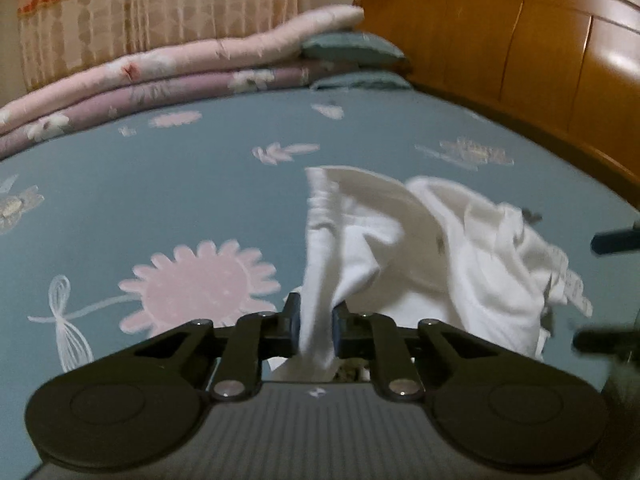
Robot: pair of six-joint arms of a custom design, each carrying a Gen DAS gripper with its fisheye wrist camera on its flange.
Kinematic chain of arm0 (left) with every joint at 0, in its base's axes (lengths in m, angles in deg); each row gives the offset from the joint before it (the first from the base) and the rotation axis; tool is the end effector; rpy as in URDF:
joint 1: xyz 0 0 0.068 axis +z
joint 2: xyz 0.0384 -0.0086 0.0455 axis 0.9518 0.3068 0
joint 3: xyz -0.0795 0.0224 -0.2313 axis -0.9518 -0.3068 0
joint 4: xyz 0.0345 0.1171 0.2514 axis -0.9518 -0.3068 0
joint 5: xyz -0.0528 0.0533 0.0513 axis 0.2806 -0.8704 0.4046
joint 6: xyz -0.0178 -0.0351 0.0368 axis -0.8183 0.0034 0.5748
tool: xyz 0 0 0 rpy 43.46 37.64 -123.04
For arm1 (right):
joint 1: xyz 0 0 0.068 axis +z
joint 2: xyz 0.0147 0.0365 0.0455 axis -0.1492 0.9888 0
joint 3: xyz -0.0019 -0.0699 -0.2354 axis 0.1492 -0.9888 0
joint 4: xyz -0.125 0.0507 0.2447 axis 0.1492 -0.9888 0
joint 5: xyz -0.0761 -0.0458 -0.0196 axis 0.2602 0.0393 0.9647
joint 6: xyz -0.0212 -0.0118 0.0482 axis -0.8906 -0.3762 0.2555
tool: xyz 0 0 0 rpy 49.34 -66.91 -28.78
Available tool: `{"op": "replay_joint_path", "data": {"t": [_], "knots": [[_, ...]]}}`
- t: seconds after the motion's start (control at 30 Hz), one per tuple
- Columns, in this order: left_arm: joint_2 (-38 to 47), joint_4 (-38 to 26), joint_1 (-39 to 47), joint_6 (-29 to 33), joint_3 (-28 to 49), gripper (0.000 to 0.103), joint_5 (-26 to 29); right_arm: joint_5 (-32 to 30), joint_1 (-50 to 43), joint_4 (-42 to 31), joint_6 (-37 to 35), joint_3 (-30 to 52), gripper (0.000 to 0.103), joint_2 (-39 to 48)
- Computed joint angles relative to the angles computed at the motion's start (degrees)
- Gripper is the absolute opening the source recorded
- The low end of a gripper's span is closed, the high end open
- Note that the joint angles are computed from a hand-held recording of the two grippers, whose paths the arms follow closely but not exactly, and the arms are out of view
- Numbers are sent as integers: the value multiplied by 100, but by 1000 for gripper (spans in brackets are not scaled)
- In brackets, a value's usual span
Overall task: Fold clothes
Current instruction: 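Reach both open grippers into the crumpled white T-shirt, then grasp the shirt edge with the left gripper while the right gripper grasps another edge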
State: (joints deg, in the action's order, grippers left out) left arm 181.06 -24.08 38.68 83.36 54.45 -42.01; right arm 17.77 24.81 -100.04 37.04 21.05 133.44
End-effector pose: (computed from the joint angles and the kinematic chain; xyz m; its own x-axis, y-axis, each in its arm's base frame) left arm 0.3467 -0.2359 0.2095 -0.4360 0.4007 -0.8058 0.6941 0.7197 -0.0177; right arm 0.1758 0.0934 0.2212 -0.6366 -0.0235 -0.7708 0.0794 0.9922 -0.0958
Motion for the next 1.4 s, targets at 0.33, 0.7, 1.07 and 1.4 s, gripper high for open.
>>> {"op": "replay_joint_path", "data": {"t": [0.33, 0.7, 1.07, 1.4], "knots": [[403, 216, 330, -11, 851, 5, -99, -363, 97, 701, -1448, 177, 103, 684], [893, 100, 616, -410, 1157, 6, -65, -1925, -1171, 1340, -2780, 518, 103, 2005], [918, -62, 770, -235, 1342, 7, -192, -2343, -1539, 184, -2824, 580, 74, 270], [858, -169, 750, -108, 1340, 7, -218, -1474, -1244, 269, -4208, 690, 29, 1178]]}}
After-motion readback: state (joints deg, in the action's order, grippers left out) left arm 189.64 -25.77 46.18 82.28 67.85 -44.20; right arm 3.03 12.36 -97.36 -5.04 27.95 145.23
